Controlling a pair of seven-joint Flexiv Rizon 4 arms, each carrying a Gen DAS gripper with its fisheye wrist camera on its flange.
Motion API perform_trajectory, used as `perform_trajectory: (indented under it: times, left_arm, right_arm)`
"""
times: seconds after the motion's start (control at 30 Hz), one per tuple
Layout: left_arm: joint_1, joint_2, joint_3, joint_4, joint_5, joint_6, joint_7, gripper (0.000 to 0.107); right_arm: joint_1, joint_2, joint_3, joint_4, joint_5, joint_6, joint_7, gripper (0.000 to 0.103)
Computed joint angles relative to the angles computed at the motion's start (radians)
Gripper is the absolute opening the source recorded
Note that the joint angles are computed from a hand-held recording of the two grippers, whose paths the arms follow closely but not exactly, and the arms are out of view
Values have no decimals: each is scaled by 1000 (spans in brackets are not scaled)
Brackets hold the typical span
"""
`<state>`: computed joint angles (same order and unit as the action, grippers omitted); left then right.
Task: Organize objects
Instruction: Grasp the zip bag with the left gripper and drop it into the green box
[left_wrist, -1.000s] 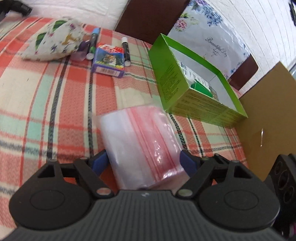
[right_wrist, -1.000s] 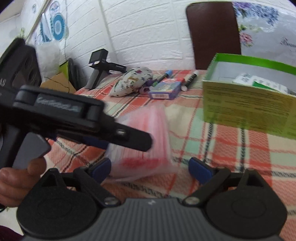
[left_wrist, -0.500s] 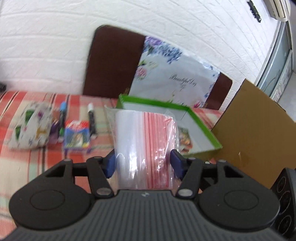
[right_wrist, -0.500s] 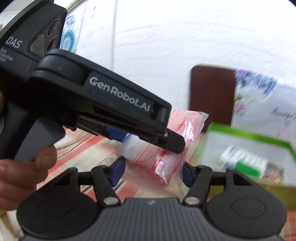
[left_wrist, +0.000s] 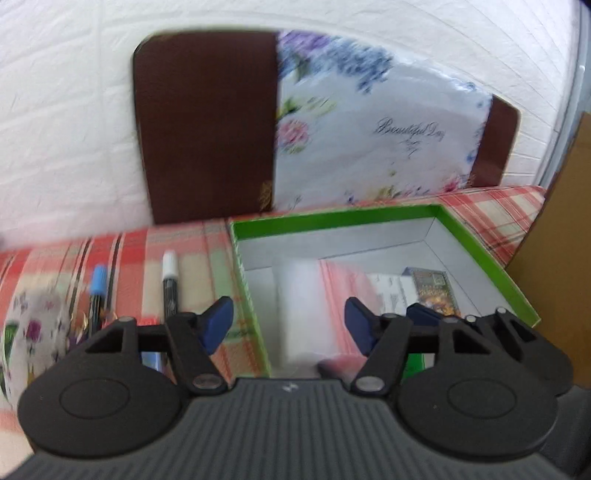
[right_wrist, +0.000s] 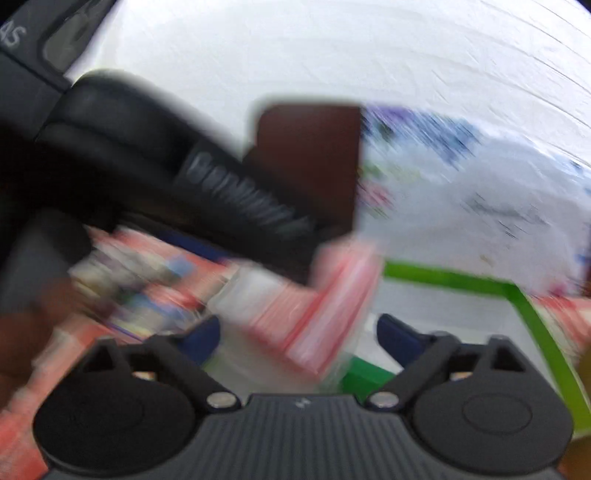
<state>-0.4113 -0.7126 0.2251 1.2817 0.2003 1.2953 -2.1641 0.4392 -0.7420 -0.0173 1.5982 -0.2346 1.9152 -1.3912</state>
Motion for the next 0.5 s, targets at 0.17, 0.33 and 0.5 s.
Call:
perform_trajectory:
  times: [0.17, 0.33, 0.5]
  left_arm:
    - [-87, 76, 116, 188, 23, 192, -98, 66]
    - [-84, 140, 88, 314, -23, 242, -82, 66]
    - [-212, 152, 238, 384, -30, 286, -124, 67]
  right_arm:
    - [32, 39, -22, 123, 111, 201, -48, 81]
    - [22, 68, 7, 142, 161, 179, -24, 81]
    - [48, 138, 7, 237, 191, 172, -29, 80]
